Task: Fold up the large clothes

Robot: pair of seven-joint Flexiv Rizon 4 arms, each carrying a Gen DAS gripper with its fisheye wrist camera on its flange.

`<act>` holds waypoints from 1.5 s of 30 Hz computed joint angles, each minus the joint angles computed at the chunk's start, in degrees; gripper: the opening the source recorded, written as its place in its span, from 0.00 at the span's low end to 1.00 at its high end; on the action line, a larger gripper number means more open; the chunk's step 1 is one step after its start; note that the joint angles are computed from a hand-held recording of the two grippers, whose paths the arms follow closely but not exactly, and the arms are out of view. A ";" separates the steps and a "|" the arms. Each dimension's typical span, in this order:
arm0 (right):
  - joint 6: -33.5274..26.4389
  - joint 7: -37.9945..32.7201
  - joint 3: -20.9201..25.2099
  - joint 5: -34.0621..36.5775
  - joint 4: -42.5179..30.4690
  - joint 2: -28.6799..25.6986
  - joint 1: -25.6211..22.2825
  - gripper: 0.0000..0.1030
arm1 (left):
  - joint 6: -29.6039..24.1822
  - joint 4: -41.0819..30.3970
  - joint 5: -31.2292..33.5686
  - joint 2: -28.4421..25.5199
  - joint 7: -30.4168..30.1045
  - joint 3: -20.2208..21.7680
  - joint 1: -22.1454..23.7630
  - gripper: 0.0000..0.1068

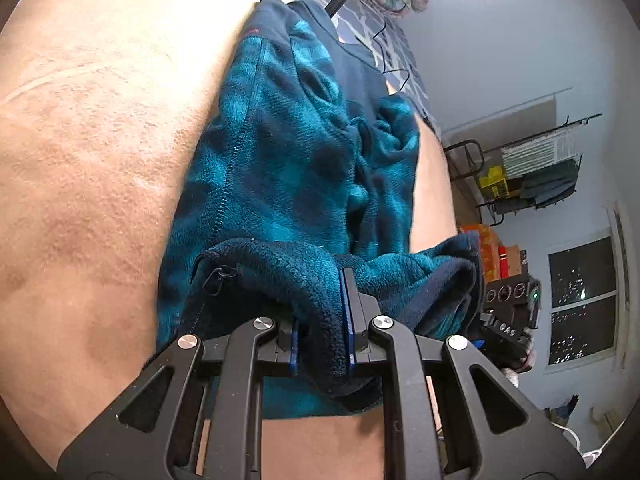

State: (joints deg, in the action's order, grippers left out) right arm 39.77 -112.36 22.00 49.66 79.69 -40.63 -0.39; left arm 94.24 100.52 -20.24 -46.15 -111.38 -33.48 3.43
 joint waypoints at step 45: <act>4.23 -20.16 2.31 -3.34 0.24 3.50 1.47 0.26 | -4.36 -6.11 9.19 1.51 1.04 4.15 -2.01 0.54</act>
State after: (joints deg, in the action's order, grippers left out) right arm 44.01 -132.52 24.31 46.32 79.94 -37.12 1.08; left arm 89.88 94.40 -11.05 -44.64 -110.34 -29.33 1.43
